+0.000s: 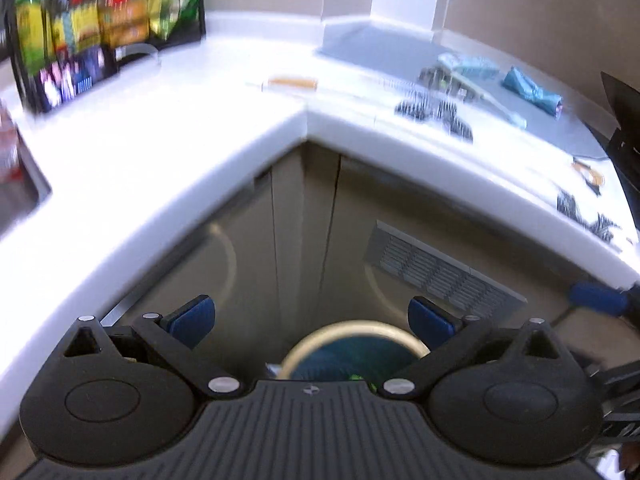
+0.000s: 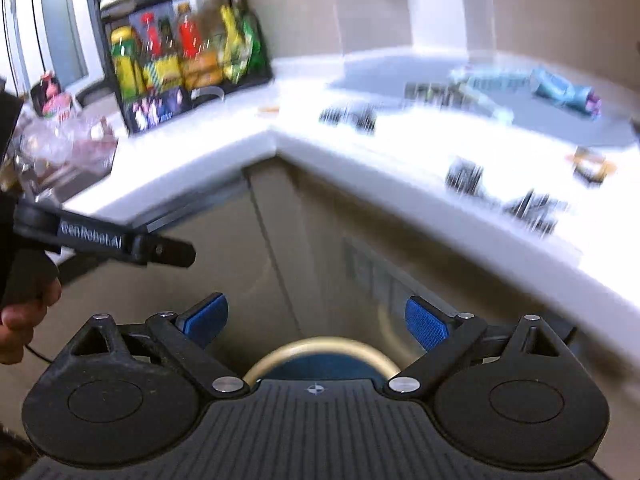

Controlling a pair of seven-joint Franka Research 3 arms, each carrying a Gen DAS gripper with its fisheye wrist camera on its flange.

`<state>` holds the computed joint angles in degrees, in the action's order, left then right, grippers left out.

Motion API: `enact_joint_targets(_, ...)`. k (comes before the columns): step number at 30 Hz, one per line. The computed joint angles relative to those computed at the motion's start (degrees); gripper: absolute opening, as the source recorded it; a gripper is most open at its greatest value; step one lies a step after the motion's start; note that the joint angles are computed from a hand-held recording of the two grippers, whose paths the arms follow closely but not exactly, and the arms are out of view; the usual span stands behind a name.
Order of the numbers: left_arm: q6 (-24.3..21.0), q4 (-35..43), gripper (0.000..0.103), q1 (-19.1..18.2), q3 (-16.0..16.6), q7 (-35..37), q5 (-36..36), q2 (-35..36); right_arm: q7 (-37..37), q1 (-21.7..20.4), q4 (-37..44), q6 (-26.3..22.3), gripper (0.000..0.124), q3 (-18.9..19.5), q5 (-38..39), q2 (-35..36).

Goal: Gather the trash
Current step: 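Raise both tools back toward the grey mat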

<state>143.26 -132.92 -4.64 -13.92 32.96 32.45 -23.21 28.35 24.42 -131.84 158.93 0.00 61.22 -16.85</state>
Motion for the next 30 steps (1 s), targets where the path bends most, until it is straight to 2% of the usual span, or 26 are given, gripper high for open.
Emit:
enact_joint_targets(4, -1.41, 4.68, 0.103, 1.76, -1.12, -0.73, 4.20, 2.37, -7.87, 1.45, 4.49, 4.95, 0.098, -1.24, 7.83, 2.11)
enact_joint_targets(8, -3.51, 11.33, 0.103, 2.18, -1.18, -1.61, 7.07, 6.60, -10.94, 0.25, 11.83, 9.45, 0.098, -0.29, 11.02, 7.47)
enact_joint_targets(12, -3.63, 17.91, 0.103, 1.78, -0.44, -1.70, 9.32, 11.11, -18.05, -1.60, 21.79, 14.85, 0.099, 1.40, 16.64, 15.42)
enact_joint_targets(13, -3.93, 19.74, 0.103, 1.61, -0.29, -1.54, 10.01, 12.44, -17.70, -2.46, 24.64, 15.70, 0.099, 1.93, 15.75, 18.01)
enact_joint_targets(15, -4.48, 23.97, 0.103, 1.14, 0.22, -1.14, 10.94, 15.72, -10.39, -3.59, 29.57, 18.33, 0.099, 2.30, 7.40, 23.19)
enact_joint_targets(17, -5.02, 28.78, 0.103, 0.42, 1.05, 0.01, 10.95, 19.66, 2.71, -1.64, 34.55, 20.43, 0.098, -0.92, -5.76, 29.06)
enact_joint_targets(18, -5.76, 31.49, 0.103, -0.06, 1.53, 0.76, 10.21, 21.81, 8.82, 0.05, 37.09, 19.94, 0.099, -3.90, -11.55, 31.79)
enact_joint_targets(19, -5.49, 33.74, 0.103, -0.45, 2.18, 1.73, 9.00, 23.73, 15.20, 1.95, 40.59, 17.28, 0.099, -7.64, -17.47, 34.89)
enact_joint_targets(22, -6.15, 41.62, 0.103, -1.59, 3.89, 4.20, 5.38, 30.17, 24.59, 2.39, 51.09, 7.19, 0.099, -11.97, -26.97, 42.80)
enact_joint_targets(24, -6.52, 47.13, 0.103, -2.34, 4.92, 6.09, 3.44, 34.60, 31.99, 3.48, 56.88, 3.23, 0.099, -15.09, -32.65, 47.39)
enact_joint_targets(26, -8.24, 53.52, 0.103, -3.27, 5.78, 8.74, 1.59, 39.42, 35.90, 2.69, 62.02, -1.67, 0.098, -15.59, -35.94, 50.64)
enact_joint_targets(28, -9.94, 59.97, 0.103, -4.11, 6.52, 11.58, -0.49, 44.26, 37.96, 1.99, 63.68, -1.90, 0.098, -15.04, -37.96, 52.12)
enact_joint_targets(30, -12.02, 66.77, 0.103, -5.13, 7.36, 13.93, -2.22, 49.23, 37.11, -0.96, 67.37, -4.62, 0.099, -11.51, -37.56, 54.02)
